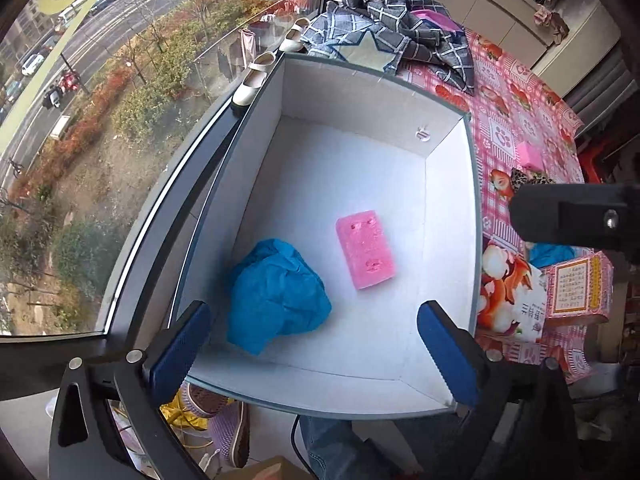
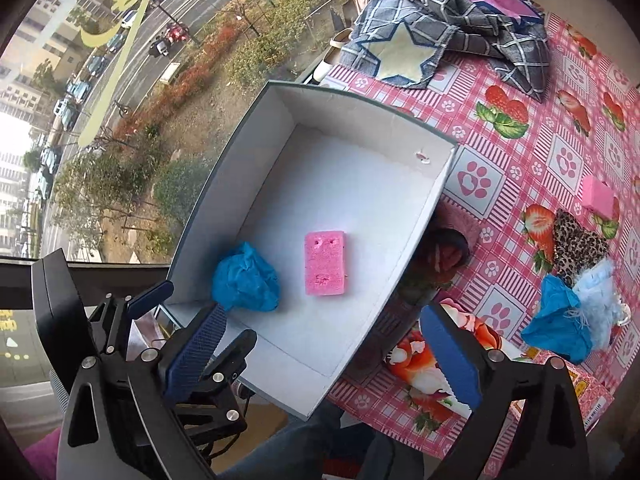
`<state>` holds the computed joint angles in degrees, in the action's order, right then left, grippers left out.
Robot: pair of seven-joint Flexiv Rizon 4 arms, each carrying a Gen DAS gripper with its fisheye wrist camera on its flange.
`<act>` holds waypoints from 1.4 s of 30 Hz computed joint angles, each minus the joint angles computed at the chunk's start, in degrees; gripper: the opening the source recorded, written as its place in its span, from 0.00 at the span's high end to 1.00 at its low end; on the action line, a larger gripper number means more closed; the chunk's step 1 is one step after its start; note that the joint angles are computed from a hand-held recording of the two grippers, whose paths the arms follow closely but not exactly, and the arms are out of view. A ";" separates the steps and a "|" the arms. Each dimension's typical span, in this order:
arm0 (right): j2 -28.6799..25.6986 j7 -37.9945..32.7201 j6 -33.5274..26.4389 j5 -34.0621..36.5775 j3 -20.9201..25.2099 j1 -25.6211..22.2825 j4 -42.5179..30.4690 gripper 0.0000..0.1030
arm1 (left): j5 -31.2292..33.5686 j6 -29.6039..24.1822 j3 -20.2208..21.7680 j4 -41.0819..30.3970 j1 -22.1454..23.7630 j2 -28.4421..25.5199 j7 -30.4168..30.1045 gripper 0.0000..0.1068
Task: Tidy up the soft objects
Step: 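Grasp the polka-dot scrunchie with the right tool while the left tool grasps another blue cloth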
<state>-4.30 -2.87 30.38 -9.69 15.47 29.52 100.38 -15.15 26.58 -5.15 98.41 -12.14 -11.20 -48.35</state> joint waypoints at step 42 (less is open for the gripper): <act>66.06 30.28 -15.46 21.21 9.14 -9.90 40.80 0.04 | 3.30 -32.32 -8.34 -26.03 -22.12 -24.09 -13.35 0.15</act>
<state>61.76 27.41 14.91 11.52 24.61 19.62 141.18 -11.85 -5.75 -13.48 72.38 -34.26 -35.28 -61.69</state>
